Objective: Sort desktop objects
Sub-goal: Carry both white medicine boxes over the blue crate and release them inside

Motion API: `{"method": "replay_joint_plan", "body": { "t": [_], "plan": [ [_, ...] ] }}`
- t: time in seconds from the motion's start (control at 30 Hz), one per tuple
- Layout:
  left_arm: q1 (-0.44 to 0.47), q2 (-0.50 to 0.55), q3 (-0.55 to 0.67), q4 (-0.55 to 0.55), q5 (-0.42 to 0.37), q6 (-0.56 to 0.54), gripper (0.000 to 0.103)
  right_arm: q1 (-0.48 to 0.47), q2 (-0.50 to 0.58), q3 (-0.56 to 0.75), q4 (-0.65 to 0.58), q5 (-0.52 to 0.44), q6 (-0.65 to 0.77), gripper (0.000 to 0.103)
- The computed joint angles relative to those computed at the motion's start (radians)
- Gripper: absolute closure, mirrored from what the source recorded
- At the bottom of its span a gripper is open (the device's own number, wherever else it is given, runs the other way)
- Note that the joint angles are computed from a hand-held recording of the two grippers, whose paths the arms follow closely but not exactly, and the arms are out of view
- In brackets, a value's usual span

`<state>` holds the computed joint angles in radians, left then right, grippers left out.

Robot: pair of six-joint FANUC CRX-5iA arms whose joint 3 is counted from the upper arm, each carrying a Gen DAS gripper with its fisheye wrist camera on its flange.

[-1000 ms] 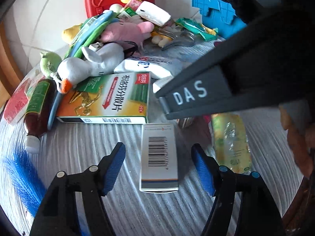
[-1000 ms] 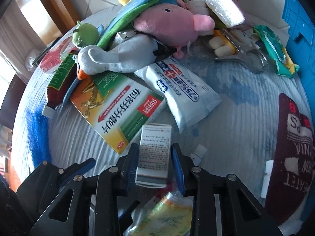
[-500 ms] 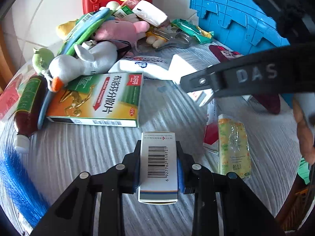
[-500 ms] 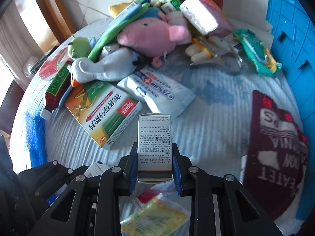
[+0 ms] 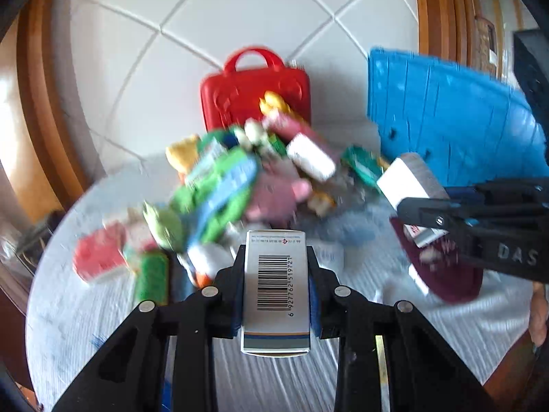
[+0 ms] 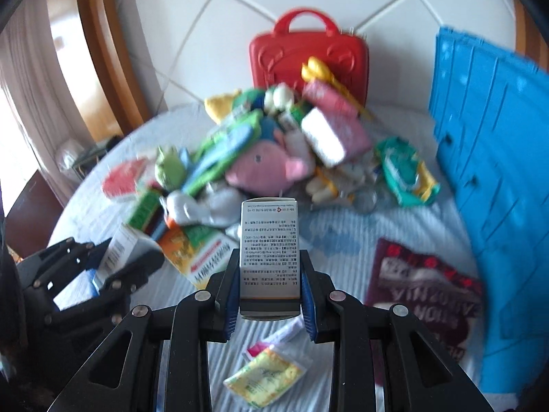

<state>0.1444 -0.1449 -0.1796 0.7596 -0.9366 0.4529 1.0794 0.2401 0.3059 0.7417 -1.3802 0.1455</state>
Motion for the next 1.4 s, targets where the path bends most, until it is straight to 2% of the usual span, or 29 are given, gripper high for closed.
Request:
{"method": "replay_joint_plan", "body": {
  "t": [0.4, 0.6, 0.73, 1.03, 1.3, 1.4],
  "plan": [
    [-0.092, 0.027, 0.192, 0.226, 0.088, -0.069, 0.074, 0.074, 0.063, 0.240, 0.368, -0.188, 0.060, 0.074],
    [-0.188, 0.036, 0.268, 0.224, 0.132, -0.049, 0.074, 0.105, 0.024, 0.233, 0.489, -0.268, 0.051, 0.074],
    [-0.278, 0.046, 0.320, 0.155, 0.171, 0.017, 0.074, 0.126, -0.053, 0.154, 0.541, -0.319, 0.021, 0.074],
    [-0.507, 0.114, 0.500, -0.078, 0.217, 0.285, 0.074, 0.191, -0.298, -0.054, 0.614, -0.470, 0.012, 0.074],
    [-0.677, 0.223, 0.724, -0.319, 0.166, 0.480, 0.074, 0.242, -0.470, -0.162, 0.632, -0.592, -0.001, 0.074],
    [-0.731, 0.296, 0.856, -0.406, 0.097, 0.550, 0.074, 0.239, -0.522, -0.193, 0.617, -0.605, -0.009, 0.074]
  ]
}}
